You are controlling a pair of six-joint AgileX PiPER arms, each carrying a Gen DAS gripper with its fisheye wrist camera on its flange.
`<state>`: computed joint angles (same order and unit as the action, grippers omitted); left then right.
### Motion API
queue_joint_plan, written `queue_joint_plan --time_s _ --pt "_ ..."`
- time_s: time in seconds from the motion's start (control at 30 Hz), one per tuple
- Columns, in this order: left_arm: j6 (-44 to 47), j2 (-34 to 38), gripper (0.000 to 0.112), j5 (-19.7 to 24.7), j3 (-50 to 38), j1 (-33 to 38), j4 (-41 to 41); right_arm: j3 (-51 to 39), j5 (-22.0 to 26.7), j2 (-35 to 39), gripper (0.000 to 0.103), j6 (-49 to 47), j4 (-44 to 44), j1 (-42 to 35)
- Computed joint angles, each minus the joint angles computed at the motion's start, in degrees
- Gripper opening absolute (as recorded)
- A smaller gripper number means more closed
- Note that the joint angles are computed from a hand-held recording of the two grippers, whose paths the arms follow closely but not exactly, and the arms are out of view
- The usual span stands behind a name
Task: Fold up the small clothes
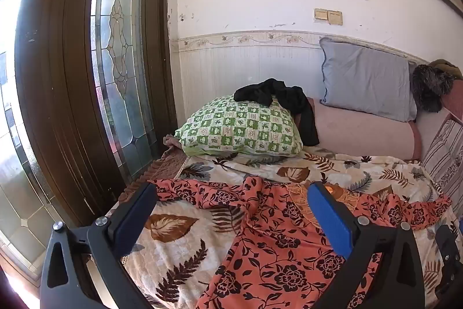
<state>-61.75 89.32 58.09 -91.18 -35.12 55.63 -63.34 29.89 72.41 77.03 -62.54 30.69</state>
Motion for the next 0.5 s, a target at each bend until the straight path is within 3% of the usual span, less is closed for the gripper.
queue_joint_plan --time_s 0.5 --pt "-0.1 0.0 0.103 -0.5 0.6 0.5 -0.2 0.2 0.2 0.7 0.103 1.4 -1.2 0.5"
